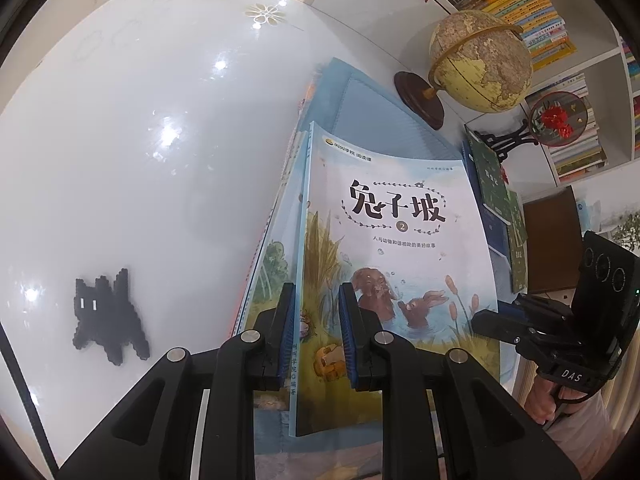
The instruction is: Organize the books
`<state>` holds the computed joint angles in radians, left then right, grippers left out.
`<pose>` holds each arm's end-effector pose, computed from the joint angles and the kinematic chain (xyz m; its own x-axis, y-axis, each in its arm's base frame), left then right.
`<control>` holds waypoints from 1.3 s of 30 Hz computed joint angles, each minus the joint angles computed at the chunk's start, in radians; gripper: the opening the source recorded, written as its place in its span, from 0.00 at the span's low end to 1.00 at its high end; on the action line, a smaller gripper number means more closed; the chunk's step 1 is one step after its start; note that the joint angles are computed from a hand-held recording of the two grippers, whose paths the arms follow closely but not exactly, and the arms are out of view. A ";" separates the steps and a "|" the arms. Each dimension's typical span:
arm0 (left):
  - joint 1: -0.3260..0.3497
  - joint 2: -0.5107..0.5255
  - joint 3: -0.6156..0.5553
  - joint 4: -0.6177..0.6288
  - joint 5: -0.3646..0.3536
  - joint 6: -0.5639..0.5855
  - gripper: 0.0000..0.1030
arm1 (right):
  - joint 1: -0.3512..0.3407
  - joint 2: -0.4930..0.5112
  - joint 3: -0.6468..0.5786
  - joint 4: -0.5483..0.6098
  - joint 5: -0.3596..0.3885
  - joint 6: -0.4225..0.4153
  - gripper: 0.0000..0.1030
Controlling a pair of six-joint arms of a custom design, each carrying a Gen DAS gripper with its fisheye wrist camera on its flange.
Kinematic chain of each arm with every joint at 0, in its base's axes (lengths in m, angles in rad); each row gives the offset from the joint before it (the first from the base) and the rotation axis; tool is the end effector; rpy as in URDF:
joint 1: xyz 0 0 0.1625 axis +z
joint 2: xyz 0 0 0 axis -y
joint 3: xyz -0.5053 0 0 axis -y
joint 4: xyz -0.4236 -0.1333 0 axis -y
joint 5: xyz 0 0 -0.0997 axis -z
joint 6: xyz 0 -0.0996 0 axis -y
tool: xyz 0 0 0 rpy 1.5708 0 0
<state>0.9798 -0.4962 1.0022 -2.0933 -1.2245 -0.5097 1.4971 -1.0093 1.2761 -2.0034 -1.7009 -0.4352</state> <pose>-0.3717 -0.8538 0.1057 -0.9564 0.0483 -0.2882 0.1037 0.9782 -0.1800 0.0617 -0.7990 0.3976 -0.9259 -0.3291 0.1856 -0.3504 0.9317 -0.0957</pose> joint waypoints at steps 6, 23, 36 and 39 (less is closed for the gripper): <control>0.001 -0.010 0.022 -0.014 -0.003 -0.002 0.16 | -0.002 0.003 0.000 0.003 -0.003 0.011 0.17; -0.003 -0.032 0.085 -0.022 -0.005 -0.030 0.16 | 0.001 0.032 -0.019 0.052 -0.014 0.060 0.17; 0.012 -0.027 0.101 -0.009 -0.004 -0.066 0.17 | -0.005 0.071 -0.035 0.065 -0.054 0.134 0.17; 0.014 -0.021 0.088 -0.005 0.001 -0.068 0.17 | -0.010 0.080 -0.047 0.071 -0.043 0.156 0.17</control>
<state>0.9937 -0.5169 1.0900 -2.0985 -1.2235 -0.5780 1.4875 -0.9296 1.2295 -1.9328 -1.7438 -0.2791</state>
